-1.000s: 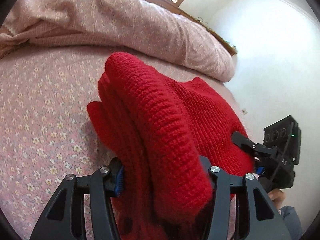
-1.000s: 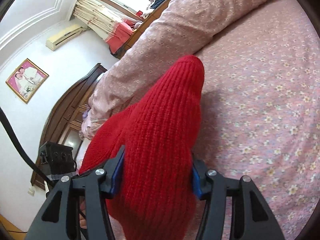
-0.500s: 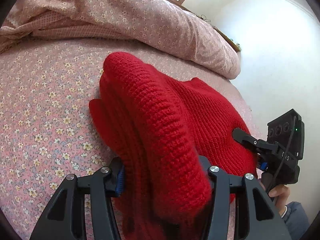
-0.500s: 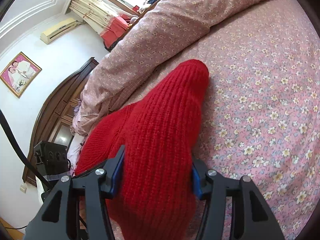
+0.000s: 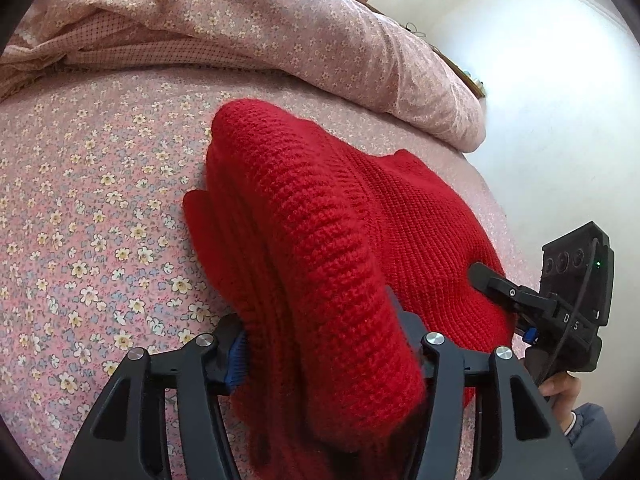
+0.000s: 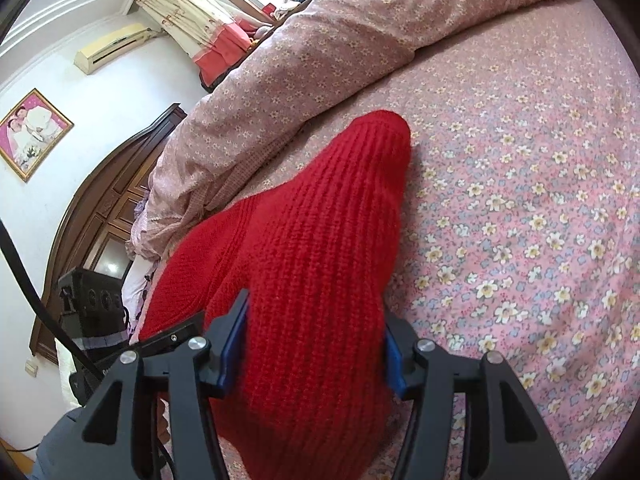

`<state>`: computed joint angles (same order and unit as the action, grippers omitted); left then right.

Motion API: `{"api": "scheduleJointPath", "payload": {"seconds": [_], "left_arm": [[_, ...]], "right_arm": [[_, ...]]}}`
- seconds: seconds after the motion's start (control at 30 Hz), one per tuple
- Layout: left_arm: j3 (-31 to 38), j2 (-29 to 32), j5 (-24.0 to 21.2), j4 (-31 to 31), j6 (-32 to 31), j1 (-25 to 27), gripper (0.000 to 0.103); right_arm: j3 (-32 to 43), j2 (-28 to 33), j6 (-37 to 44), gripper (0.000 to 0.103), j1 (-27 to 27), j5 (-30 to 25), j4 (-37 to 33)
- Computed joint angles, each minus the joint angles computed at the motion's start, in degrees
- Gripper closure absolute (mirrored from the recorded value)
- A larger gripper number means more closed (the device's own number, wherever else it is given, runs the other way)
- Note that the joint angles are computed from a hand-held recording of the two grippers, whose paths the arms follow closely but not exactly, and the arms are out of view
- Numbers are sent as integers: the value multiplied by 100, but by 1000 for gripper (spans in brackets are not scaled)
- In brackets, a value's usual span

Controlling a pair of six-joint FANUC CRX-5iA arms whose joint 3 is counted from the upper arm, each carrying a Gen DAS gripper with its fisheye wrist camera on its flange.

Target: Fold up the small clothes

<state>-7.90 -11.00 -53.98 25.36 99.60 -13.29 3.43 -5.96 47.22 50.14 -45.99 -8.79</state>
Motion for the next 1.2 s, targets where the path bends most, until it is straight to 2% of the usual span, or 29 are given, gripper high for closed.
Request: {"api": "scheduleJointPath", "payload": {"seconds": [0.13, 0.33, 0.43, 0.6, 0.67, 0.8, 0.9, 1.07, 1.2], "left_arm": [[190, 63, -172, -152, 21, -13, 50], [171, 65, -298, 19, 102, 105, 47], [289, 67, -458, -146, 198, 91, 45], [385, -59, -663, -247, 344, 120, 45], [404, -126, -729, -269, 370, 144, 45], [439, -431, -592, -502, 410, 95, 45], [559, -678, -397, -1014, 532, -78, 42], [1149, -792, -394, -3186, 1286, -1062, 39], [1251, -793, -524, -4026, 1562, -1584, 39]], "right_arm": [[-28, -14, -85, 41, 28, -30, 123], [-34, -1, -260, 38, 218, -182, 651], [-64, 14, -458, 33, 397, -277, 1183], [-292, 30, -950, 31, 971, -509, 2919], [-312, 46, -1000, 31, 1109, -587, 3313], [-295, -32, -1058, 31, 1163, -406, 3336], [-296, -118, -1145, 31, 1175, -236, 3275], [-517, -268, -1583, 31, 1359, -44, 3778], [-848, -482, -1980, 30, 1537, -39, 4359]]}}
